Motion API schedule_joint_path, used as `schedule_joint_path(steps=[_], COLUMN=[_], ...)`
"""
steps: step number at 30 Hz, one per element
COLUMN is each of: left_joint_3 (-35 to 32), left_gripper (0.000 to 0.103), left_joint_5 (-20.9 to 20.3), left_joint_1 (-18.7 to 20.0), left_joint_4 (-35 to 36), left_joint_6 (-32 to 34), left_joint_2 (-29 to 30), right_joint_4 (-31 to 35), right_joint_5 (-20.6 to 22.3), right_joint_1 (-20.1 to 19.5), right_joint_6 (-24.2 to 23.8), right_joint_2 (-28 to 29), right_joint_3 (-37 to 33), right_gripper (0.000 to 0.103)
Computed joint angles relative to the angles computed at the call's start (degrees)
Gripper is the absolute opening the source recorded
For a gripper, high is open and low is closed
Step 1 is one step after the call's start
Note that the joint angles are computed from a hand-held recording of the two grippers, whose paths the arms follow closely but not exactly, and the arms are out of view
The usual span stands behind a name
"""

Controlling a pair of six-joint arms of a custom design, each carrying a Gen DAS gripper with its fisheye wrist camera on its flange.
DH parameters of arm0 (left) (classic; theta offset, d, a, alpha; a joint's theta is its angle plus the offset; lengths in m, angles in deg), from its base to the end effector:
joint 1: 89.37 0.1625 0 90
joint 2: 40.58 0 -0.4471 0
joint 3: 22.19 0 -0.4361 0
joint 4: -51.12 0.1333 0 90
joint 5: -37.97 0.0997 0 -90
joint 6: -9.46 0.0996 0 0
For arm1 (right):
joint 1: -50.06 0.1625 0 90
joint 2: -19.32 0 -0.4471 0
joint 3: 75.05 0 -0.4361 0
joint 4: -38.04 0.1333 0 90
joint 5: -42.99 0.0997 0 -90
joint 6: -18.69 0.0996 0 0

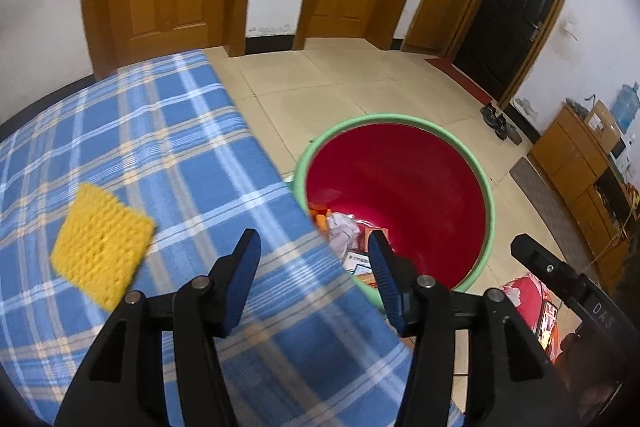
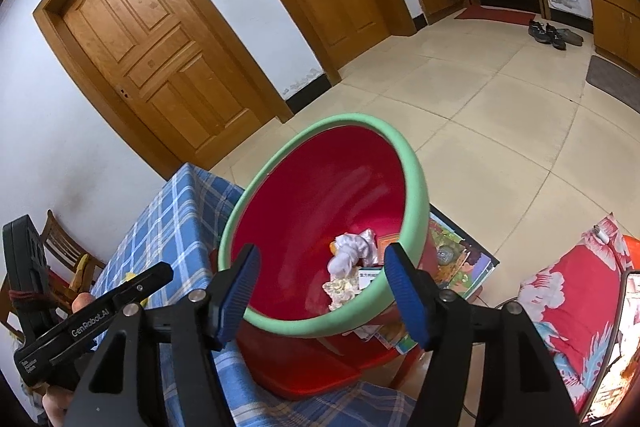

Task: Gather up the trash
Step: 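Move both tools back over the table toward the blue clip and yellow foam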

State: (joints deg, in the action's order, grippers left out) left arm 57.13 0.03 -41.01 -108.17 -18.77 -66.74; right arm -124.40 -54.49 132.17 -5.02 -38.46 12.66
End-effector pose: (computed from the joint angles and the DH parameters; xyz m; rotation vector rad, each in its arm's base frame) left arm -0.3570 -0.7204 -0.0205 0.1143 2.3836 -0.9423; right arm 0.0153 -0.7659 0.3177 0.2992 -2.6454 0.9488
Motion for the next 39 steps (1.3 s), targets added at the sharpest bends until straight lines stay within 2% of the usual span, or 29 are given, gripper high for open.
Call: schedule_joint_path(steps=[10, 23, 34, 39], left_joint_3=[9.88, 22.82, 31.9, 35.0], left_gripper=[0.056, 0.056, 0.056, 0.056], left_joint_5=[4.91, 11.59, 15.63, 18.39], left_joint_1=[-1.12, -2.87, -3.96, -4.14], left_joint_4=[-2.7, 0.5, 8.82, 22.01], left_joint_6=[-7.65, -22.02, -37.47, -52.3], left_joint_2=[-6.45, -15.72, -23.5, -27.99], right_joint_4=[1.39, 2.25, 3.38, 3.87], right_joint_5=[0.93, 1.92, 1.7, 1.4], right_joint_1=[1.25, 3.64, 5.31, 5.84], right_joint_6=[-1.24, -3.99, -5.79, -6.43], right_joint_2=[-0.38, -0.99, -0.7, -0.25], right_joint_3=[1.29, 4.6, 6.24, 6.33], right_gripper=[0.069, 0.071, 0.072, 0.072])
